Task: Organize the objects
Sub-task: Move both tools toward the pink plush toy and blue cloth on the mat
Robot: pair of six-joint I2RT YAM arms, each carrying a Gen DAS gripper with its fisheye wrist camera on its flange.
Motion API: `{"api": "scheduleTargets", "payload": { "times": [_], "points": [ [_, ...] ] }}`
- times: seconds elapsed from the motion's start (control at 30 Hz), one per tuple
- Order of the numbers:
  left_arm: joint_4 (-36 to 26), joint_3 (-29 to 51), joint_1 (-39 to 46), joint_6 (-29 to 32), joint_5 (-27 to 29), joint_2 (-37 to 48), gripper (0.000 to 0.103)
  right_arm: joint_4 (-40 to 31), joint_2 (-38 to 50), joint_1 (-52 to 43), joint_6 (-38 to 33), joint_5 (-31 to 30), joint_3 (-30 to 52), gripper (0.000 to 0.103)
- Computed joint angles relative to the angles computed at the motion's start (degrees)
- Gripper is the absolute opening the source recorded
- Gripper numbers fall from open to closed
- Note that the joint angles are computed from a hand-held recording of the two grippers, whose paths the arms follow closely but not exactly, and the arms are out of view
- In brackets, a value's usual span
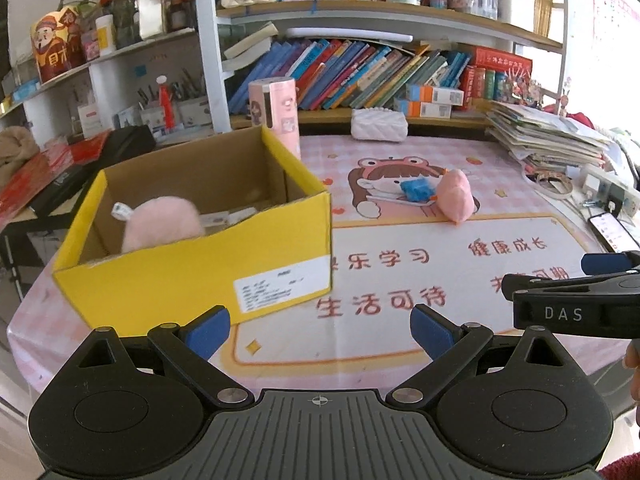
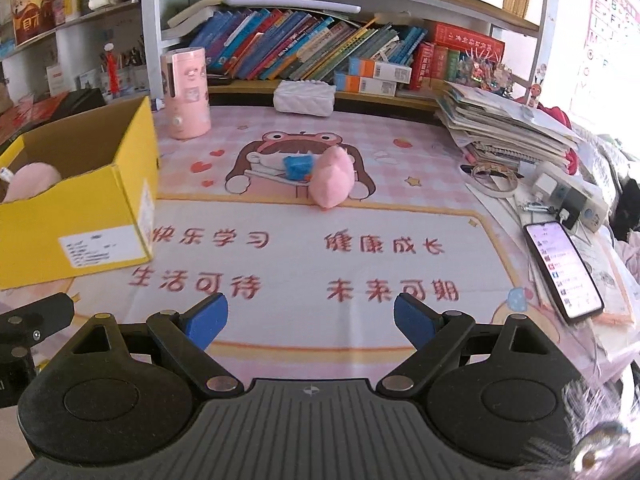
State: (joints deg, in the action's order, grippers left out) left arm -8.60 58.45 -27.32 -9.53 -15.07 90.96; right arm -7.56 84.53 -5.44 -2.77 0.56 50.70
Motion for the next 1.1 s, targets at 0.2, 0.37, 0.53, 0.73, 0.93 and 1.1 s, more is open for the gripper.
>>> {"api": "scheduleTargets", "payload": {
  "times": [0.2, 0.37, 0.53, 0.73, 0.93, 1.1],
  "points": [
    [-0.89, 6.35, -2.99, -1.12, -2.8, 5.88, 0.098, -1.45, 7.64, -4.46, -2.39, -3.78, 7.41, 0.09],
    [-2.25, 11.24, -4.16, -4.04, -4.63, 10.54, 0.098, -3.46, 14.43, -6.2, -5.59, -6.06, 14.84, 0.09],
    [-4.53, 16.78, -5.31, -6.64, -7.07, 14.9, 0.098, -6.04, 20.85, -7.58, -8.68, -8.43, 22.55, 0.09],
    [-6.95, 21.78, -6.79, -8.48, -10.42, 18.22, 0.098, -9.19, 27.57, -8.53, -10.54, -11.05, 31.74, 0.089],
    [-9.56, 25.45, -8.27, -9.79, -13.32, 20.18, 0.098, -11.27, 33.03, -8.74, -12.06, -14.5, 39.55, 0.089],
    [-10.34, 27.02, -9.4, -10.71, -14.92, 21.01, 0.098, -12.64, 38.89, -8.01, -13.79, -16.41, 47.55, 0.089]
  ]
}}
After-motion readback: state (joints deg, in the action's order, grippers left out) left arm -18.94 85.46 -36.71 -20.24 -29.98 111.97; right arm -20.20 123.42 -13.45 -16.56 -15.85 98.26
